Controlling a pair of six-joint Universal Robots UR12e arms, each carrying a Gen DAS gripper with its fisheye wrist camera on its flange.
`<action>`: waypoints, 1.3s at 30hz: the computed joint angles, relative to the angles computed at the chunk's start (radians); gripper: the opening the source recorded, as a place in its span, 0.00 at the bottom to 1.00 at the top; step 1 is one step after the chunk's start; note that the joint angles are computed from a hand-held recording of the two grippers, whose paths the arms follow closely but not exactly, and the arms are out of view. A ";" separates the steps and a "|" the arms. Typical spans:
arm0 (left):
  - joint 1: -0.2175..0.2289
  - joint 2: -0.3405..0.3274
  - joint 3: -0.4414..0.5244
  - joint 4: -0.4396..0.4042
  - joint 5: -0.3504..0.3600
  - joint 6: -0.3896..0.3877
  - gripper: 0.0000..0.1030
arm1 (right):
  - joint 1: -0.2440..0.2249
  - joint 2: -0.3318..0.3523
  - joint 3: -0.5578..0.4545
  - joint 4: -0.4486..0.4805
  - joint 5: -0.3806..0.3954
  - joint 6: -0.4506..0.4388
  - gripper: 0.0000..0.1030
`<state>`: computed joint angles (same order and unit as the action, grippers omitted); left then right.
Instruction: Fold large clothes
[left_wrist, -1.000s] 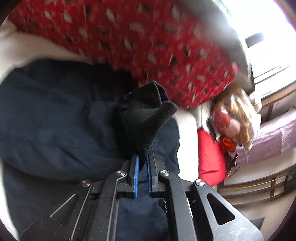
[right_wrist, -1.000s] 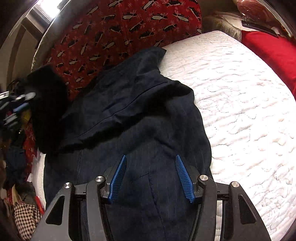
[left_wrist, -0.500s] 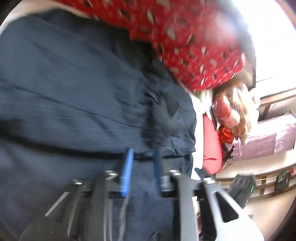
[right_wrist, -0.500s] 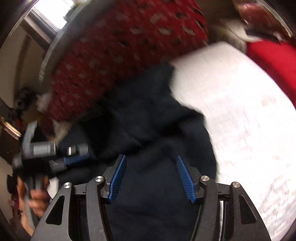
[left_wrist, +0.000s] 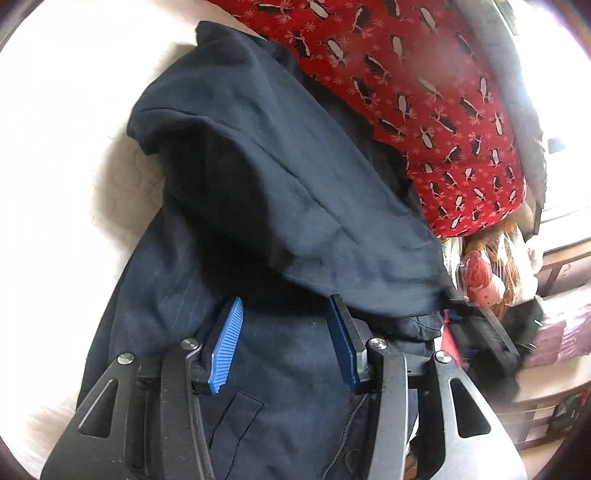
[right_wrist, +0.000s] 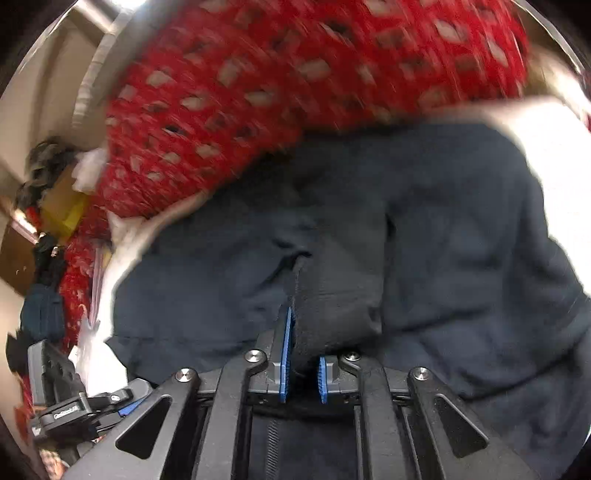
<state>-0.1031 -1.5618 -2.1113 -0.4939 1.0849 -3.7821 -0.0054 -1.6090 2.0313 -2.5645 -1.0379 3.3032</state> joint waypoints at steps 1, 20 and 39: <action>0.007 -0.001 -0.006 0.011 -0.014 -0.007 0.44 | -0.018 -0.009 0.016 -0.073 0.041 0.008 0.10; -0.013 -0.072 0.068 0.135 0.063 -0.127 0.60 | -0.162 -0.029 0.055 0.016 -0.013 0.060 0.17; 0.031 0.041 0.035 0.001 0.087 -0.011 0.19 | -0.159 -0.096 0.092 -0.017 0.004 0.014 0.26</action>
<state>-0.0724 -1.5203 -2.0767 -0.4927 1.1722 -3.7936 -0.1647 -1.7051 2.1228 -2.5815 -1.0335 3.3176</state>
